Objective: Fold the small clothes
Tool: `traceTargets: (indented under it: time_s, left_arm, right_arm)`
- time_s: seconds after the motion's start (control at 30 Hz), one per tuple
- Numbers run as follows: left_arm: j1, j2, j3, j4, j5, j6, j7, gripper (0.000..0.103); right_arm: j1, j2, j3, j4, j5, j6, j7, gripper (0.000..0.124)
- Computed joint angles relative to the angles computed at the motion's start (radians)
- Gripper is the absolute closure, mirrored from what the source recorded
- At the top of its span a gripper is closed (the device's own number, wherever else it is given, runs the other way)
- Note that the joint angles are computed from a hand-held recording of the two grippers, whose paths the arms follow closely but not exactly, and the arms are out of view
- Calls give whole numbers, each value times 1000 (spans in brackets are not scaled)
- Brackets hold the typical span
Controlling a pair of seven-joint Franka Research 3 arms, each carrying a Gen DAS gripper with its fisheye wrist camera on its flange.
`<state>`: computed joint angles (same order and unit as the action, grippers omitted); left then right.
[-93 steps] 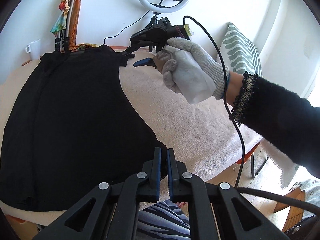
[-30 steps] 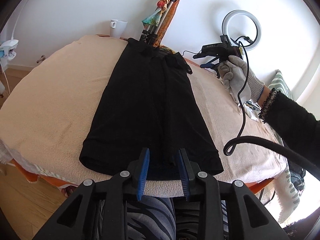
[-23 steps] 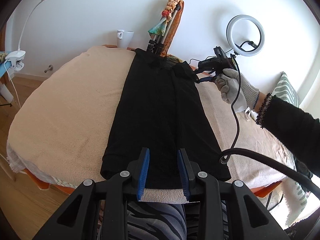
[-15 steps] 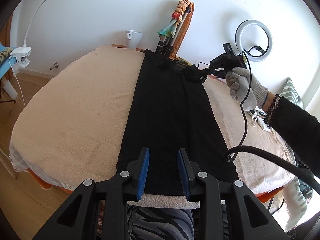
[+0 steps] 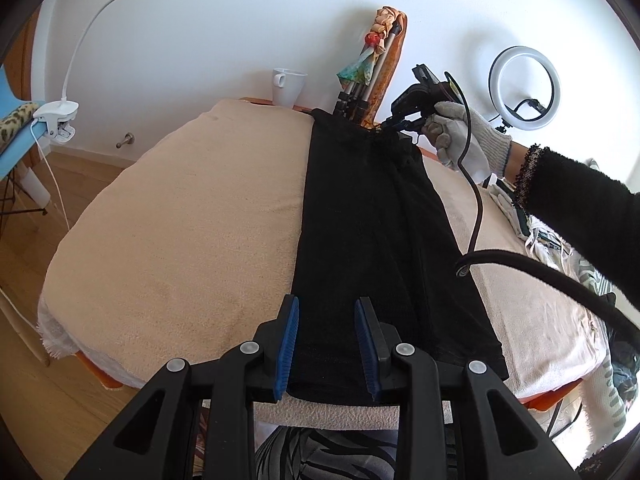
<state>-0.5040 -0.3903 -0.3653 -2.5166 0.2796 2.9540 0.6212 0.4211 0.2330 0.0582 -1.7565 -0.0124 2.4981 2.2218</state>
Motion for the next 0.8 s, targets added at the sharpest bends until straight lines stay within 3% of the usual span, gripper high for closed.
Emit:
traceTargets:
  time_s: [0.03, 0.1, 0.13, 0.33, 0.43, 0.57, 0.67, 0.8]
  left_arm:
    - [1, -3, 0, -1, 2, -4, 0, 74]
    - [7, -11, -1, -6, 7, -7, -2, 74]
    - [2, -14, 4, -9, 5, -8, 4, 74]
    - [-63, -28, 72, -33, -44, 0, 109, 71]
    - [-113, -40, 122, -52, -99, 4, 184, 67]
    - [-179, -46, 189, -66, -188, 0, 299, 65]
    - [-264, -35, 267, -66, -297, -9, 415, 62]
    - [-410, -14, 400, -72, -501, 6, 569, 60]
  right_arm:
    - [0, 25, 2, 32, 2, -34, -11, 113]
    - [0, 47, 5, 59, 11, -63, -34, 83]
    - [6, 38, 3, 46, 4, -47, -34, 80]
    - [10, -152, 11, -130, -23, 25, 14, 78]
    - [-7, -329, 45, -291, -9, 68, 49, 78]
    - [-26, -588, 128, -514, 15, 57, 125, 78]
    - [2, -782, 188, -681, 86, 33, 173, 78]
    - [100, -957, 271, -860, 227, 45, 264, 78]
